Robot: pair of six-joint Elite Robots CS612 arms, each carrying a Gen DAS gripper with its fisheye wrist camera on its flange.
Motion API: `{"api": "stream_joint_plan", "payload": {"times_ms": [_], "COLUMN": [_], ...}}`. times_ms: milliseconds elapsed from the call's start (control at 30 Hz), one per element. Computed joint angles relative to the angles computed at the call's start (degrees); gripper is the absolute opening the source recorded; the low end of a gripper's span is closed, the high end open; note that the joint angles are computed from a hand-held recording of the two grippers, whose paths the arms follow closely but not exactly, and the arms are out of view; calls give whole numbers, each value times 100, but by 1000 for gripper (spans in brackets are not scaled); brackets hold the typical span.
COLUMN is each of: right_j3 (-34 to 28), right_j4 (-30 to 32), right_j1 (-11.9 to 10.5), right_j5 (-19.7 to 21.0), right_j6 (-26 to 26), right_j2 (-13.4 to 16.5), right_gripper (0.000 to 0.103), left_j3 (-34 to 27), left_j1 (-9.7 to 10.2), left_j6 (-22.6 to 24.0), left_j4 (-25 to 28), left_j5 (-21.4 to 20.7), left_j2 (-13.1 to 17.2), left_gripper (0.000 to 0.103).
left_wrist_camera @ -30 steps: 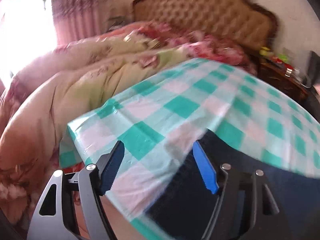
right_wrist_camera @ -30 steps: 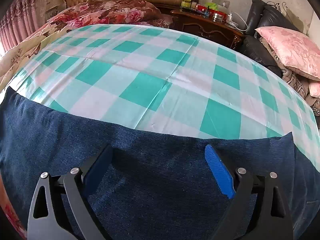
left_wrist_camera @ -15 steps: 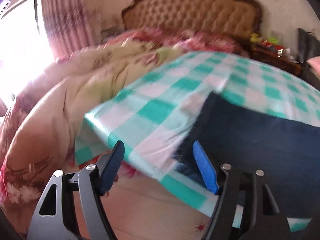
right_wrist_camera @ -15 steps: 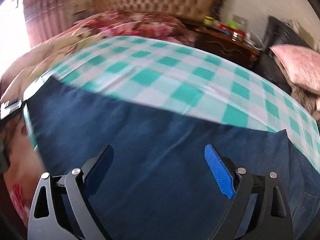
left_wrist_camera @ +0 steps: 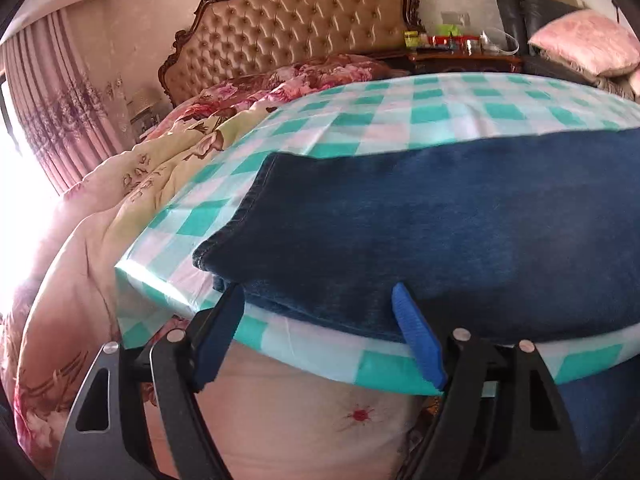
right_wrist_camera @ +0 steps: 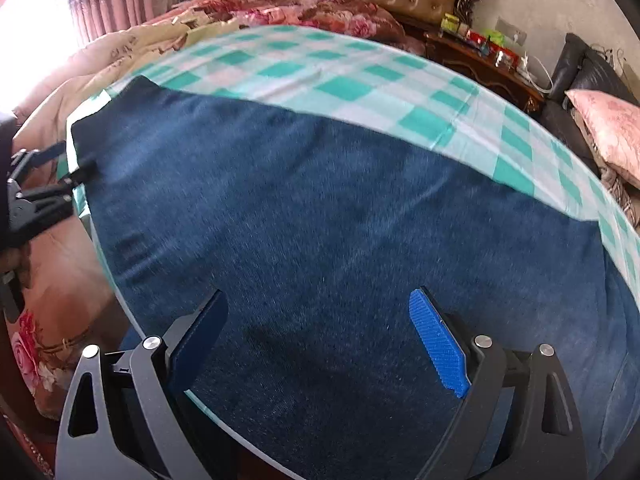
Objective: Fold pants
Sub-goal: 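Grasp the folded edge of the jeans with the left tool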
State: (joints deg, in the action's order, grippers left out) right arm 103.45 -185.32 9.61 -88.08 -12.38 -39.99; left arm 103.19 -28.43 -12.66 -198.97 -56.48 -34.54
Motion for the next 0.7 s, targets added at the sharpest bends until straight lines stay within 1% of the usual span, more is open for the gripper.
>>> {"api": "stream_joint_plan", "payload": {"times_ms": [67,100,133,167,200,233,267,333,367,400,467,500,533,567,600,700], "right_j3": [16,17,14,9,5,-2,-8,-25,-26,-22,-17,-17,-20,-18,-17,-19], "right_j4": [-64,-42,-4,24,68,105,120,166,180,163,131,129,128,129,129,133], "right_j1": [-4,-7,-11,-17,-28,-37,-36,-33,-37,-38,-38,-37,-34,-39,-39,-39], "right_j5": [8,20,32,50,84,116,115,101,119,127,128,127,121,125,126,130], "right_j6": [62,99,117,122,127,139,138,135,142,137,137,144,150,138,134,126], "right_j2": [19,16,10,7,2,1,0,-1,-2,1,7,8,10,9,9,9], "right_gripper": [87,87,88,88,88,88,89,90,91,91,92,92,92,92,92,92], "left_j3": [66,81,70,55,44,54,63,50,67,126,221,269,277,283,288,198], "left_j1": [-28,-72,-125,-179,-153,-65,-17,15,52,180,410,541,619,682,738,864], "left_j6": [188,385,541,590,480,202,-41,-305,-438,-810,-1576,-1960,-2156,-2293,-2337,-2252], "left_j4": [-309,-348,-340,-427,-428,-386,-301,-26,-5,-148,-428,-607,-653,-689,-664,-579], "left_j5": [-406,-585,-586,-403,-459,-684,-679,-249,-239,-469,-857,-1036,-1071,-1076,-1058,-1283], "left_j2": [-11,-9,11,58,69,45,24,3,-18,-57,-105,-114,-122,-121,-121,-102], "left_gripper": [76,76,75,76,76,78,78,76,74,72,60,56,49,46,46,40]}}
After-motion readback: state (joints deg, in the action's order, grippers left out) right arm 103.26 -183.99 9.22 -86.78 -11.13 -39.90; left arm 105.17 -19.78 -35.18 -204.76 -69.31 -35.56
